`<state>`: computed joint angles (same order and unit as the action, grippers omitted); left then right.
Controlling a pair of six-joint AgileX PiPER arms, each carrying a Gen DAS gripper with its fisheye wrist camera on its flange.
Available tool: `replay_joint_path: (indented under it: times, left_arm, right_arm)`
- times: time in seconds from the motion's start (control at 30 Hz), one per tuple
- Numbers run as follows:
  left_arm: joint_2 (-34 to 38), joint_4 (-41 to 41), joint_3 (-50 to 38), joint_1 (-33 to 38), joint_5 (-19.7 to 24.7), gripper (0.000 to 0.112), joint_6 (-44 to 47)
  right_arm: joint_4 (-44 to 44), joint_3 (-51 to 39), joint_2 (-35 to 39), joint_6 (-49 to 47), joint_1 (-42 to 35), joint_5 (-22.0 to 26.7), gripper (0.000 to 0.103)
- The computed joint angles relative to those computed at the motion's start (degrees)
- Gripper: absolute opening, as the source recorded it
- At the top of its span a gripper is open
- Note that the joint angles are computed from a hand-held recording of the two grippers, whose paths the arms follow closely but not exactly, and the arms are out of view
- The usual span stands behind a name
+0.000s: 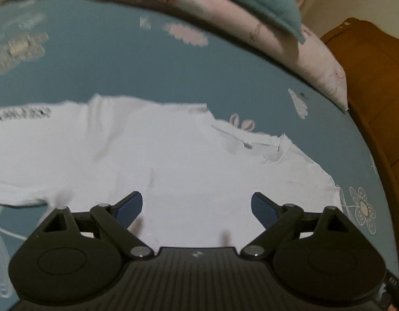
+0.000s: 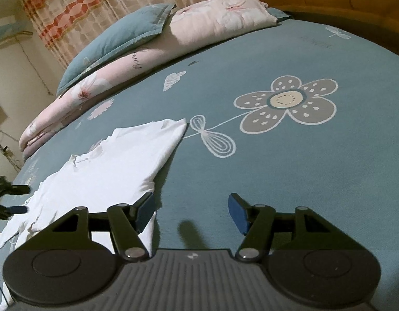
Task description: Fold clothes
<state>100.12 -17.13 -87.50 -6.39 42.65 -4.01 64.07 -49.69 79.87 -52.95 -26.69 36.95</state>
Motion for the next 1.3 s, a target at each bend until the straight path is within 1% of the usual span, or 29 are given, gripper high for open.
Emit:
replay_joint_path:
  times: [0.13, 0.2, 0.23, 0.27, 0.33, 0.4, 0.43, 0.47, 0.5, 0.53, 0.57, 0.63, 0.7, 0.77, 0.87, 0.9, 0.97, 1.0, 1.03, 1.13, 1.2, 1.3]
  left_arm:
    - [-4.8, 2.3, 5.5, 0.5, -4.5, 0.092, 2.4]
    - [-6.7, 1.8, 9.1, 1.6, -7.0, 0.093, 4.9]
    - [-7.1, 0.9, 10.5, 2.2, -7.5, 0.093, 6.5]
    - [-6.3, 0.2, 10.6, 2.9, -6.9, 0.093, 8.5]
    - [-4.4, 2.1, 9.7, 3.3, -5.0, 0.093, 9.6]
    - [-3.7, 5.3, 10.3, 3.1, -6.0, 0.093, 8.8]
    - [-3.6, 5.2, 10.8, 3.4, -6.3, 0.093, 9.7]
    - [-3.5, 5.2, 11.2, 3.7, -6.7, 0.093, 10.7]
    - [-3.5, 3.7, 11.7, 4.3, -7.0, 0.093, 12.9]
    - [-3.4, -0.1, 12.1, 5.5, -6.4, 0.093, 16.8]
    - [-3.3, -4.9, 12.2, 7.1, -4.7, 0.093, 20.9]
    - [-2.8, -11.8, 12.0, 9.6, -1.6, 0.093, 26.4]
    - [-3.1, -14.0, 12.5, 10.4, -0.1, 0.093, 29.1]
    - [-3.8, -14.3, 13.5, 10.6, -0.4, 0.093, 30.1]
    - [-4.3, -14.2, 14.3, 11.2, -0.9, 0.093, 30.9]
    - [-4.2, -14.4, 14.1, 11.8, -0.6, 0.093, 31.0]
    - [-4.1, -14.7, 13.8, 12.9, -0.1, 0.093, 31.1]
    - [-4.2, -14.9, 13.7, 13.6, -0.1, 0.093, 31.2]
    - [-4.2, -14.8, 13.8, 14.0, -0.6, 0.093, 31.0]
    - [-3.9, -12.0, 13.5, 14.9, -1.6, 0.093, 28.5]
    - [-3.5, -9.5, 12.9, 15.2, -1.6, 0.093, 26.3]
    - [-2.9, -10.3, 12.3, 16.6, -1.1, 0.093, 26.1]
  right_arm:
    - [1.3, 1.1, -1.5, -2.3, -0.4, -0.7, 0.067]
    - [3.0, 1.4, -2.1, -4.2, -1.0, -0.3, 0.067]
    - [4.0, 1.5, -2.4, -5.1, -1.4, 0.3, 0.067]
    - [5.0, 1.5, -2.6, -6.0, -1.8, 1.1, 0.067]
    - [5.8, 1.2, -3.6, -6.9, -1.8, 1.6, 0.067]
    - [6.2, 0.5, -4.8, -7.1, -0.7, 1.4, 0.067]
    - [5.6, -0.4, -5.1, -6.2, 0.3, 1.1, 0.067]
    - [3.7, -2.0, -5.3, -4.5, 1.8, 0.7, 0.067]
    - [-0.5, -4.7, -5.2, -1.0, 3.9, 0.4, 0.067]
    - [-6.2, -8.5, -4.5, 3.2, 6.8, 0.3, 0.067]
    - [-11.9, -12.5, -3.6, 7.0, 9.6, 0.7, 0.067]
    - [-22.9, -20.6, -1.1, 14.0, 15.5, 2.3, 0.067]
    - [-31.4, -30.9, 3.6, 19.1, 21.9, 6.1, 0.066]
    - [-36.0, -39.1, 8.3, 21.2, 27.2, 8.6, 0.064]
    - [-42.6, -50.5, 16.7, 24.1, 35.5, 11.6, 0.055]
    - [-44.5, -54.4, 20.0, 25.7, 37.8, 13.0, 0.050]
    - [-47.8, -64.0, 27.4, 28.3, 41.9, 17.1, 0.044]
    - [-48.6, -68.1, 31.0, 29.5, 43.5, 19.2, 0.038]
    - [-49.2, -72.7, 34.9, 30.6, 45.0, 21.7, 0.036]
    - [-50.7, -82.6, 44.2, 33.3, 48.3, 26.2, 0.035]
    - [-51.9, -85.7, 47.9, 35.2, 50.0, 27.6, 0.035]
    - [-54.3, -88.9, 52.1, 37.5, 51.8, 27.5, 0.035]
